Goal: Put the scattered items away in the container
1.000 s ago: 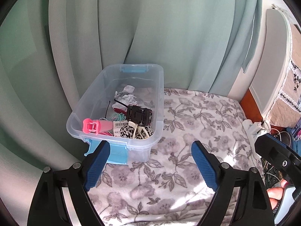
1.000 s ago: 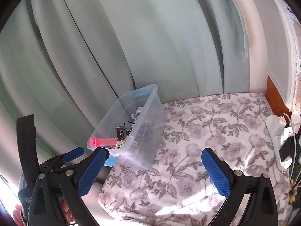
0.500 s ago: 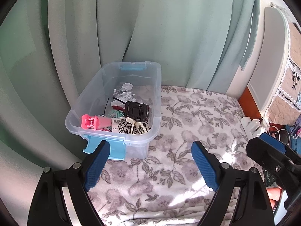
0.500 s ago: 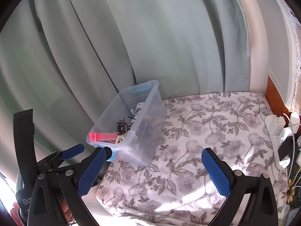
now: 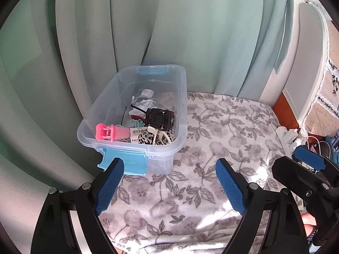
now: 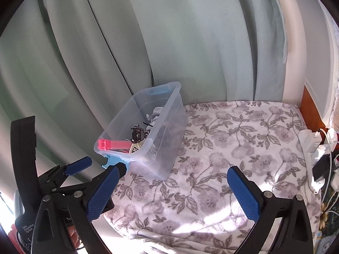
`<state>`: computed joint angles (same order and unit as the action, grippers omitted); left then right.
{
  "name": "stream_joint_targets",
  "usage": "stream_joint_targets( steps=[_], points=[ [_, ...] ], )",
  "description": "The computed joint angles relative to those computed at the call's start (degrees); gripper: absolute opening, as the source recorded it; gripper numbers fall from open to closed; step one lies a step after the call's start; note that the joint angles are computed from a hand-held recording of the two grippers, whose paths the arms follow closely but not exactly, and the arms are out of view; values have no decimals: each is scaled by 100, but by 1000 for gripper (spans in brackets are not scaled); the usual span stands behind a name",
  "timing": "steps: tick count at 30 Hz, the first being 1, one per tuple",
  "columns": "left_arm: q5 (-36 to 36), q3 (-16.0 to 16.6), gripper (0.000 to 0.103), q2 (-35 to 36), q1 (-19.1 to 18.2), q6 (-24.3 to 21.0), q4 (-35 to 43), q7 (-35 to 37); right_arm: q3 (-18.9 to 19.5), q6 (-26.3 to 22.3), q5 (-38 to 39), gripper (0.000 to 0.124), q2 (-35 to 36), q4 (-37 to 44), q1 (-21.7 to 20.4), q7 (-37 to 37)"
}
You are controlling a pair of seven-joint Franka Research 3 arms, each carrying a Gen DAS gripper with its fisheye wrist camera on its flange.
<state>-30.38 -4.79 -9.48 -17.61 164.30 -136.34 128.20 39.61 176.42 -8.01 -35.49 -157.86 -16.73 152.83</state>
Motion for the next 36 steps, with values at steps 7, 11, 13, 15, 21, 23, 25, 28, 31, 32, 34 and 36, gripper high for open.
stream_joint_targets(
  steps=[7, 11, 13, 15, 21, 23, 25, 28, 31, 32, 34, 36],
  points=[
    [245, -33, 89, 34, 55, 70, -32, -228, -77, -157, -81, 103, 152, 131, 39, -20],
    [193, -16, 89, 85, 59, 5, -20, -198, -129, -259, -200, 103, 254, 210, 70, 26],
    [182, -29, 89, 106, 73, 15, -22, -172, -170, -301, -270, 103, 316, 248, 98, 55],
    [168, -41, 89, 130, 85, 28, -17, -145, -220, -330, -347, 103, 386, 291, 124, 76],
    [1, -46, 89, 189, 131, 44, 33, -27, -310, -425, -593, 103, 539, 408, 185, 188],
    [-41, -49, 89, 205, 148, 53, 53, 28, -355, -437, -679, 103, 594, 438, 213, 218],
    [-119, -49, 89, 213, 158, 54, 63, 82, -384, -472, -770, 103, 611, 464, 228, 250],
    [-244, -44, 89, 235, 172, 39, 92, 199, -418, -544, -908, 103, 642, 518, 253, 311],
    [-249, -79, 89, 256, 212, 9, 124, 194, -493, -588, -1014, 103, 679, 544, 321, 379],
    [-251, -87, 89, 267, 224, -2, 138, 196, -521, -601, -1046, 103, 700, 551, 348, 394],
    [-255, -109, 89, 282, 245, -20, 158, 187, -576, -641, -1112, 103, 722, 564, 401, 426],
    [-255, -124, 89, 289, 270, -68, 184, 149, -604, -659, -1195, 103, 731, 574, 424, 475]
  ],
)
